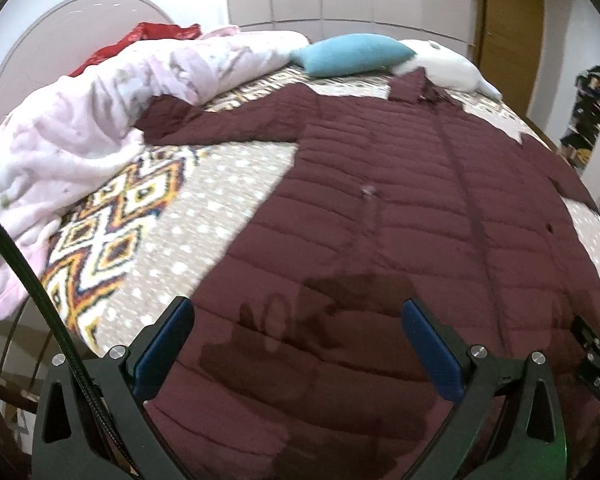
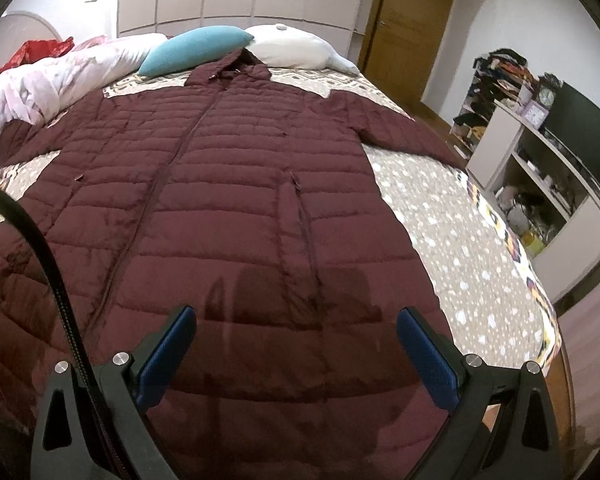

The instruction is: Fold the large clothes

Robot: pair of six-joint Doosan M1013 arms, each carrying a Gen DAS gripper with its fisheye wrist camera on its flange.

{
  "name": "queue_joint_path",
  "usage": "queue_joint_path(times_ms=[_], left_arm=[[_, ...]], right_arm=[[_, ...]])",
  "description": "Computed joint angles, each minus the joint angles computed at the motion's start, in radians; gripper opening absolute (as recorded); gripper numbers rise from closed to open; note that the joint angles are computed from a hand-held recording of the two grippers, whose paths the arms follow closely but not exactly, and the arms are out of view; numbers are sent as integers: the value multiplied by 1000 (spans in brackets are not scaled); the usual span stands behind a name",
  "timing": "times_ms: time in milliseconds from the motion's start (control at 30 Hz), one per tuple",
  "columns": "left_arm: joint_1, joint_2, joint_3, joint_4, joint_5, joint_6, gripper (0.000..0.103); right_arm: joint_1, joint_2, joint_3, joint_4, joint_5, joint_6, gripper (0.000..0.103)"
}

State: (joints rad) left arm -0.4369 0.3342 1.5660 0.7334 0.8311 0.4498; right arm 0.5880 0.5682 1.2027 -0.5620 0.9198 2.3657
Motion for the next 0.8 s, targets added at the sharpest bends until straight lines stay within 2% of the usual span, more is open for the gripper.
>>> queue_joint_path(times_ms=[267,467,667,800], left_arm=[[53,-13,-4,70,42,-59,103],[106,-19,-14,67,51,-38,103],[189,9,-76,86,68,-9,103],[276,63,-160,43,58,41,103]], right_arm=[[9,46,-82,4,23,-65,102],[16,84,-147,6,43,-120,102],[18,127,-217,41,36,-191,102],[16,158,-250,62,-11,-226,102]])
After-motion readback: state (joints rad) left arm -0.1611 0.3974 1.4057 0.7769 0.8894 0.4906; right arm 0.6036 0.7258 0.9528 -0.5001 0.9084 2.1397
